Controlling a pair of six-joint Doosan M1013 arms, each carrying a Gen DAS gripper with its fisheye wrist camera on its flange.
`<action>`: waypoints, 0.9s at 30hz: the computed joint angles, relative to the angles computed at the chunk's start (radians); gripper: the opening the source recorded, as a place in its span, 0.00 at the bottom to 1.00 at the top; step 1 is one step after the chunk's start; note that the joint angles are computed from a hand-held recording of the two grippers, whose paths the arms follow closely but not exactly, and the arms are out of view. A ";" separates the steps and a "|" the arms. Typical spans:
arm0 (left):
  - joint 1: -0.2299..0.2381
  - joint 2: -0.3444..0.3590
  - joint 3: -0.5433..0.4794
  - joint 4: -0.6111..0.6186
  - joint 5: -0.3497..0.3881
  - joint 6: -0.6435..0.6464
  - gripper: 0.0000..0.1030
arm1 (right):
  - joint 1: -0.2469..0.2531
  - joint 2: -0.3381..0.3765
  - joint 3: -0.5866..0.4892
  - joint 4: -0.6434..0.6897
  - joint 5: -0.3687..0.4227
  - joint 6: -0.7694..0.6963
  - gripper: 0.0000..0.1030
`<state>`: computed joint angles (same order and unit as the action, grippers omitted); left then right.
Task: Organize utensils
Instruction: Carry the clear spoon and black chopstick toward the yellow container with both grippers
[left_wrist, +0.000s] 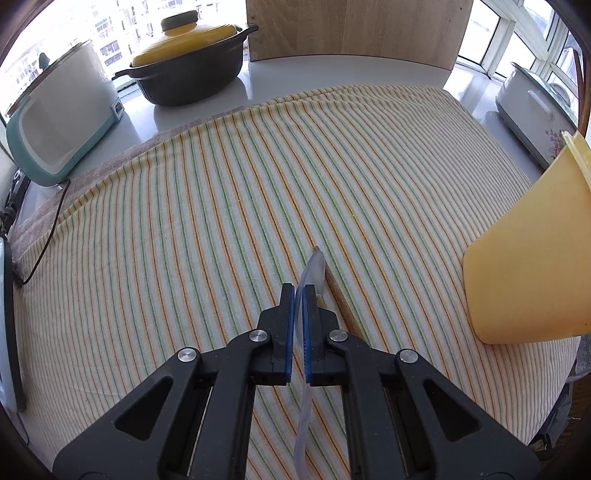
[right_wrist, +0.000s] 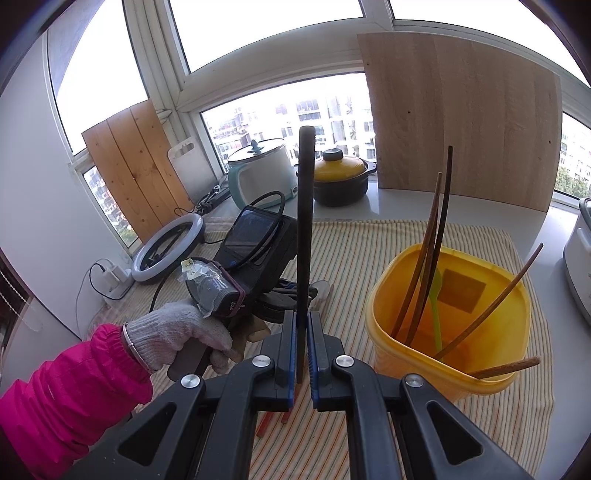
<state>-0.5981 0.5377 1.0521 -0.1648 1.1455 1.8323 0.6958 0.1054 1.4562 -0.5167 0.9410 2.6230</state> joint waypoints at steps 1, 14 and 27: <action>0.004 -0.002 0.002 -0.012 -0.003 -0.006 0.01 | 0.001 0.000 -0.001 -0.003 0.001 0.002 0.03; 0.063 -0.083 0.031 -0.193 -0.095 0.024 0.00 | 0.015 -0.026 -0.008 -0.105 -0.009 0.039 0.03; 0.064 -0.172 0.063 -0.385 -0.206 0.125 0.00 | 0.028 -0.075 -0.006 -0.266 0.047 0.152 0.03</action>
